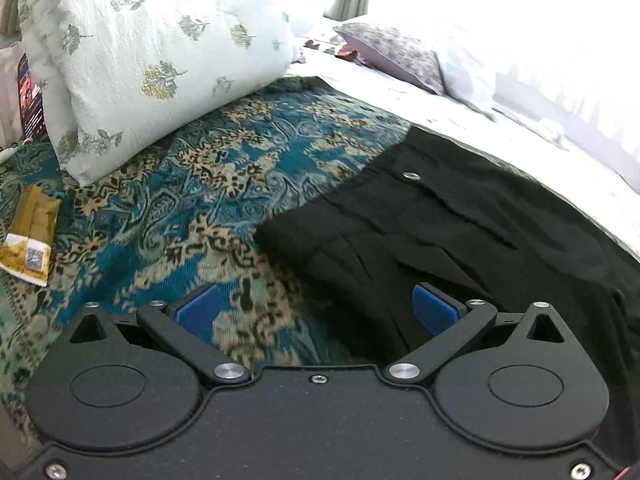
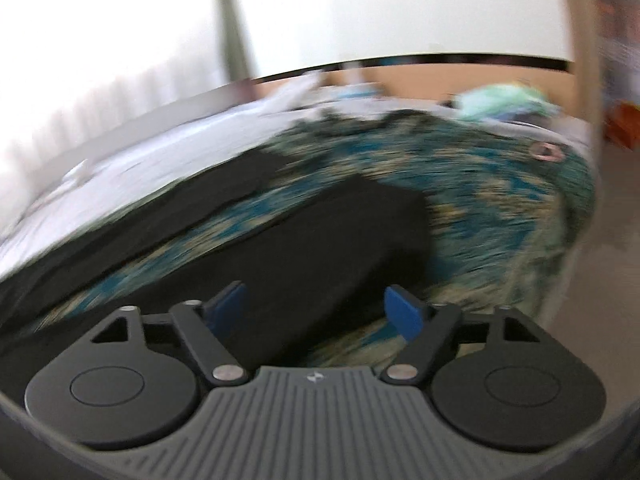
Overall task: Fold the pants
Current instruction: 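Move both grippers to the black trousers' leg ends and close on the hems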
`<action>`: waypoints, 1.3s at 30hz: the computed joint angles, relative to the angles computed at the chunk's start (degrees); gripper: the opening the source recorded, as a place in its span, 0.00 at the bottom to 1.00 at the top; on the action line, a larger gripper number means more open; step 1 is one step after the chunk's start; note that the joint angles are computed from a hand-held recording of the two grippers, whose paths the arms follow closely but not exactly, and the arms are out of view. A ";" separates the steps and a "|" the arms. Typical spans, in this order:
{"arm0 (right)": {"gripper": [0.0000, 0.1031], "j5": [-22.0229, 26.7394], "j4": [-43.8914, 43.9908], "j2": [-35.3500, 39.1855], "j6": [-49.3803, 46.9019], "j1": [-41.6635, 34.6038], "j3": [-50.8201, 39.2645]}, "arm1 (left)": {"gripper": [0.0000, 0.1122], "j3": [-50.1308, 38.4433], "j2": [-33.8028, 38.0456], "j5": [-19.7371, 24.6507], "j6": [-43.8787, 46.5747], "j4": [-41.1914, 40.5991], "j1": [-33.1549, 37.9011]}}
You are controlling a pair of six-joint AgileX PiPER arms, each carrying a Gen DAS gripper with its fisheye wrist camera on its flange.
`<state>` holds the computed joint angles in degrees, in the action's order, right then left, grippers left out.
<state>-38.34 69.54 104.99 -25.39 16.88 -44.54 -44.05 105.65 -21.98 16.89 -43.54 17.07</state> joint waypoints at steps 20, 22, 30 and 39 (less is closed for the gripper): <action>0.56 3.77 -2.63 9.52 -9.23 -8.11 -8.53 | 0.69 -13.61 11.36 -4.77 20.98 -24.60 -4.21; 0.29 1.14 5.49 11.35 -15.72 -7.81 -11.59 | 0.48 -14.47 11.45 -6.31 24.04 -28.28 -5.13; 0.10 -5.97 8.20 7.82 -16.47 -10.18 -10.10 | 0.26 -11.96 6.54 -15.05 28.71 -27.97 -10.34; 0.11 -1.71 3.71 1.75 -14.61 -14.27 -5.11 | 0.27 -10.51 1.48 -13.94 35.77 -32.09 -10.44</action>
<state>-40.06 73.25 106.74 -40.00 2.61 -49.64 -54.57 107.14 -35.92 52.66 -75.62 6.63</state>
